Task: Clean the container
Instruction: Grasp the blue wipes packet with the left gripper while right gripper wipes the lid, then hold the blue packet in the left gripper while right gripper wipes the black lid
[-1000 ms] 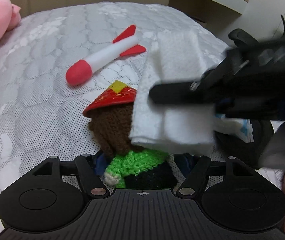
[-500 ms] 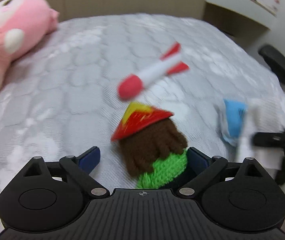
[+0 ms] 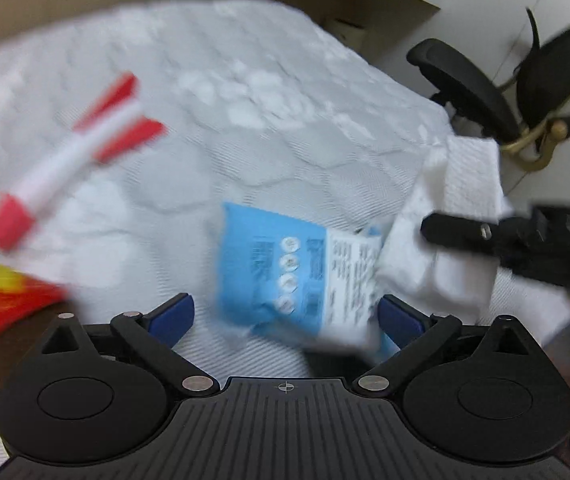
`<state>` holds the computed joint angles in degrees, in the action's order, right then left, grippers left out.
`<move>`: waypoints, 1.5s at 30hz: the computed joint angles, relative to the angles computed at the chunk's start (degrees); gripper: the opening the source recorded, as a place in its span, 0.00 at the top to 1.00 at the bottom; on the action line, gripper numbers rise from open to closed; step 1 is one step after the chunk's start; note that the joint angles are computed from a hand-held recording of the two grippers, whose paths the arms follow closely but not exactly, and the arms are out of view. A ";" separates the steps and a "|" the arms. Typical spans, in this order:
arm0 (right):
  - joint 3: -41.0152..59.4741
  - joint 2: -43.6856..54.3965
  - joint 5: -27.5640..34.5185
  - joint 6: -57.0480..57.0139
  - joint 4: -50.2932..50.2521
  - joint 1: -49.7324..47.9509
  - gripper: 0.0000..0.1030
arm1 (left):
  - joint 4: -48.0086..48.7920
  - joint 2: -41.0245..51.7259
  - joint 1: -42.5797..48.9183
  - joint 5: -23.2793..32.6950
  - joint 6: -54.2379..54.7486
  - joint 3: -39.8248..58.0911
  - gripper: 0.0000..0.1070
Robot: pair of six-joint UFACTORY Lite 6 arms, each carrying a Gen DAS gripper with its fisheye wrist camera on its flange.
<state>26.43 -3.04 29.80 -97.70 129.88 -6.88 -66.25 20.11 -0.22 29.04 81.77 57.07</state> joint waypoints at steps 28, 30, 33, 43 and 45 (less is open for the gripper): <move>8.43 9.98 -2.75 3.53 -0.26 19.75 0.92 | -3.33 -11.46 20.77 5.90 25.18 -16.61 0.09; 7.63 9.29 -4.40 2.83 -0.01 18.54 0.91 | -0.77 -10.16 22.63 7.54 21.38 -14.21 0.09; 6.87 10.05 -5.84 4.04 -1.27 16.15 0.91 | 1.64 -7.51 24.17 9.83 16.29 -10.58 0.07; 12.00 12.99 2.39 7.72 -4.21 16.12 0.91 | -6.56 -8.90 18.46 3.55 25.25 -15.77 0.04; 16.28 15.93 -2.84 4.84 -1.89 19.56 0.91 | -11.74 -9.71 18.15 2.38 31.18 -17.62 0.04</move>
